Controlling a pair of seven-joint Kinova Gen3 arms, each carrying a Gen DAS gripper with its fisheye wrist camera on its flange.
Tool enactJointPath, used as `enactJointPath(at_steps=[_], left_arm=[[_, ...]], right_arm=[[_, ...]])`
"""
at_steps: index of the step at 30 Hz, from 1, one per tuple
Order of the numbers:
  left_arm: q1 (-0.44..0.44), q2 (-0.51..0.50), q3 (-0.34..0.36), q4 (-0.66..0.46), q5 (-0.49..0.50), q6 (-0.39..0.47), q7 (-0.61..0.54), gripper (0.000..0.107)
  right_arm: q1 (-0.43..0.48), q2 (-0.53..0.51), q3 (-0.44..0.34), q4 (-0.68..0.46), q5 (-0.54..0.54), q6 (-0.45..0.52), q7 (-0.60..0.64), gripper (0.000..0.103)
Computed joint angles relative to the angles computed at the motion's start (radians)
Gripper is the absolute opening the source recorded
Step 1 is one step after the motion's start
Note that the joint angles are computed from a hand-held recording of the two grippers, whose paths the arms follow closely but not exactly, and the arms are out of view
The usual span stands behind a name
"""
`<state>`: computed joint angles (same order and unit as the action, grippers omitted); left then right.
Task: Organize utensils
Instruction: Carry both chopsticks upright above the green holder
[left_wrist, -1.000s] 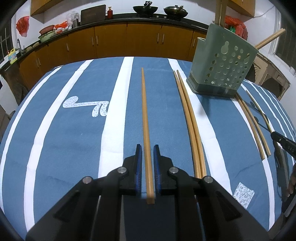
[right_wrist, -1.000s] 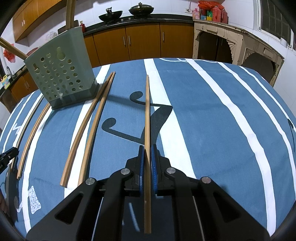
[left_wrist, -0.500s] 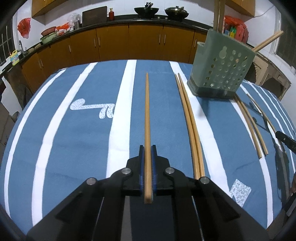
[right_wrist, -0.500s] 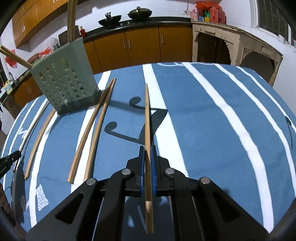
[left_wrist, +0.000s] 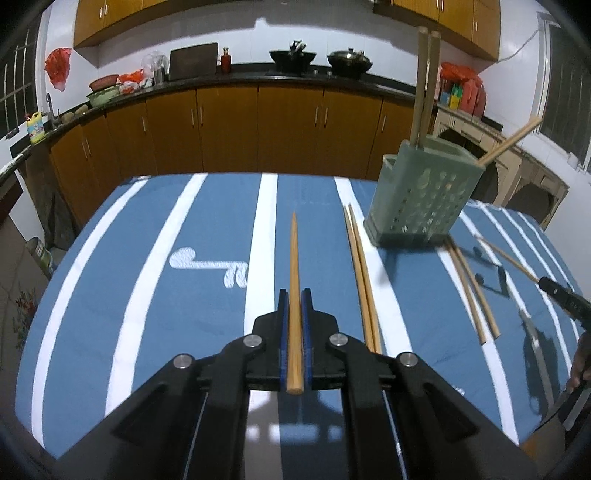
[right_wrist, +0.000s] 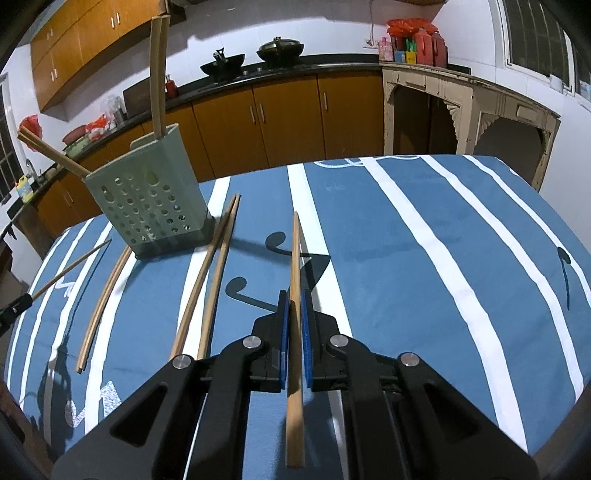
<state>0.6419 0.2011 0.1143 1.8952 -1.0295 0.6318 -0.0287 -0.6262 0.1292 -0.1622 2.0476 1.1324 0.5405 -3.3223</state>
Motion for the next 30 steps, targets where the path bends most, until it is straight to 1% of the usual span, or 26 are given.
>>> enactJointPath(at_steps=[1,4,7,12,17,25,30], left_arm=[[0.005,-0.003,-0.002,-0.001,-0.011,0.004,0.012,0.008],[0.012,-0.021,-0.003,0.006,-0.064,0.007,0.07,0.008],[0.012,-0.047,0.005,0.02,-0.142,0.01,0.155,0.008],[-0.013,-0.08,0.041,0.035,-0.24,0.025,0.258,0.008],[-0.036,-0.102,0.077,0.04,-0.302,0.048,0.333,0.008],[-0.058,-0.121,0.112,0.029,-0.317,0.069,0.332,0.008],[-0.064,-0.144,0.126,0.012,-0.298,0.065,0.274,0.008]], right_arm=[[-0.009,-0.006,0.01,0.004,0.019,-0.002,-0.023,0.008],[-0.001,-0.02,0.001,0.013,0.086,0.0,-0.094,0.008],[0.007,-0.04,-0.012,0.018,0.157,0.012,-0.158,0.008],[0.025,-0.07,-0.042,0.034,0.277,0.038,-0.27,0.008],[0.043,-0.087,-0.065,0.049,0.347,0.05,-0.347,0.008],[0.058,-0.1,-0.077,0.047,0.378,0.048,-0.36,0.007],[0.071,-0.13,-0.078,0.043,0.403,0.018,-0.367,0.007]])
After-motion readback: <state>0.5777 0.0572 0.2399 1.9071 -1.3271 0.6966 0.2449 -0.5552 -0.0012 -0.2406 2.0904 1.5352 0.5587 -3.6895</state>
